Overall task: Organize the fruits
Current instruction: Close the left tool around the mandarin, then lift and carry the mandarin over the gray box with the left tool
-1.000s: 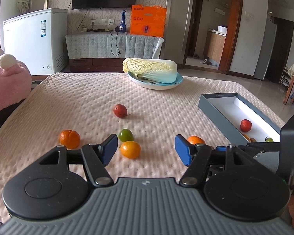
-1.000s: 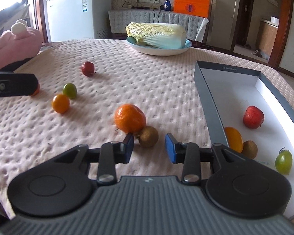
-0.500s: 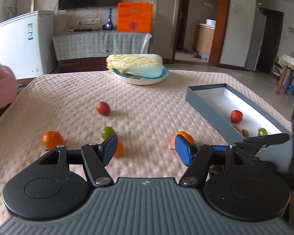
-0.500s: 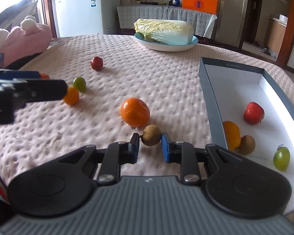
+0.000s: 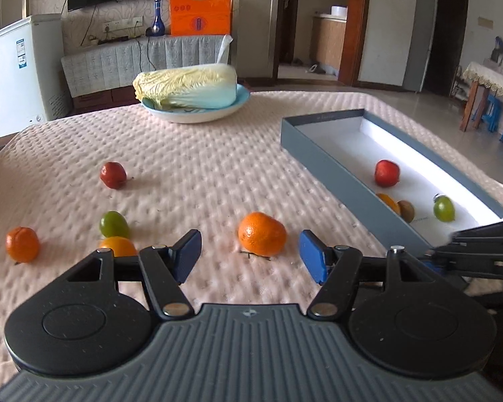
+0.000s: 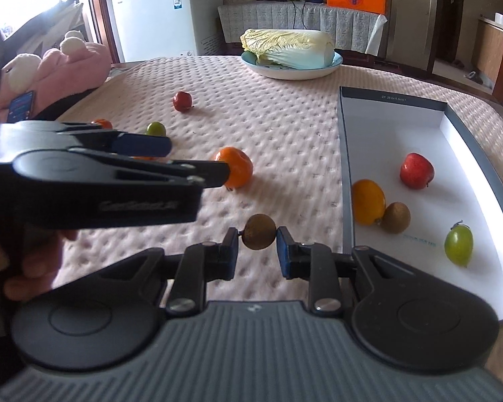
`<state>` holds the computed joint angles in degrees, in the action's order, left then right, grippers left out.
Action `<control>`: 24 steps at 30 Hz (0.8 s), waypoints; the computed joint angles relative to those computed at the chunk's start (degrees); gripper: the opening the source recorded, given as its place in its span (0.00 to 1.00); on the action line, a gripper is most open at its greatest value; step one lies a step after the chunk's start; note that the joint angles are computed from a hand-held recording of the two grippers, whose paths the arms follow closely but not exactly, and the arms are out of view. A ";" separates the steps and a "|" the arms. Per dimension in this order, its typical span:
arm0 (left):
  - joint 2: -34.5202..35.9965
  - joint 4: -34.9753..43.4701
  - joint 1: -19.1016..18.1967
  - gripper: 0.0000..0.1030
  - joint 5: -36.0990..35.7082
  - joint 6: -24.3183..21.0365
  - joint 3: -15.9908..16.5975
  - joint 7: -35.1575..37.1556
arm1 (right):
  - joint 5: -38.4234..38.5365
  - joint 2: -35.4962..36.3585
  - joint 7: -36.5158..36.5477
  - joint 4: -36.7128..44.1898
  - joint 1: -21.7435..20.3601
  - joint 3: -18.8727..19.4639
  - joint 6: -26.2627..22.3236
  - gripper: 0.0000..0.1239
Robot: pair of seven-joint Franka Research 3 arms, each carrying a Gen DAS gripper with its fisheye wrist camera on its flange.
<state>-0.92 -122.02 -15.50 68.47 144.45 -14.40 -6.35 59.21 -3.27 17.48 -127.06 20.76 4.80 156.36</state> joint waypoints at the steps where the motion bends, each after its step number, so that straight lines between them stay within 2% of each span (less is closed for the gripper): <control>1: 0.79 0.58 0.12 0.68 0.19 0.11 0.12 -0.02 | -0.08 -0.19 -0.30 -0.11 -0.16 -0.18 -0.37 0.22; 11: 6.76 5.40 -0.91 0.66 -2.35 -0.30 2.08 1.40 | 0.95 -0.91 -1.47 0.12 -1.79 -1.52 -3.06 0.22; 18: 7.93 6.31 -1.85 0.45 -2.67 -0.72 3.05 1.38 | 2.34 -1.22 -3.18 0.32 -2.07 -1.61 -4.44 0.22; 24: 7.22 5.67 -1.78 0.42 -2.89 -0.55 3.19 0.74 | 2.71 -1.59 -3.80 0.12 -2.13 -1.65 -4.89 0.22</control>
<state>6.31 -116.35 -17.28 65.57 143.91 -11.21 -5.61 61.92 -4.86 13.69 -126.94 18.63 3.15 151.46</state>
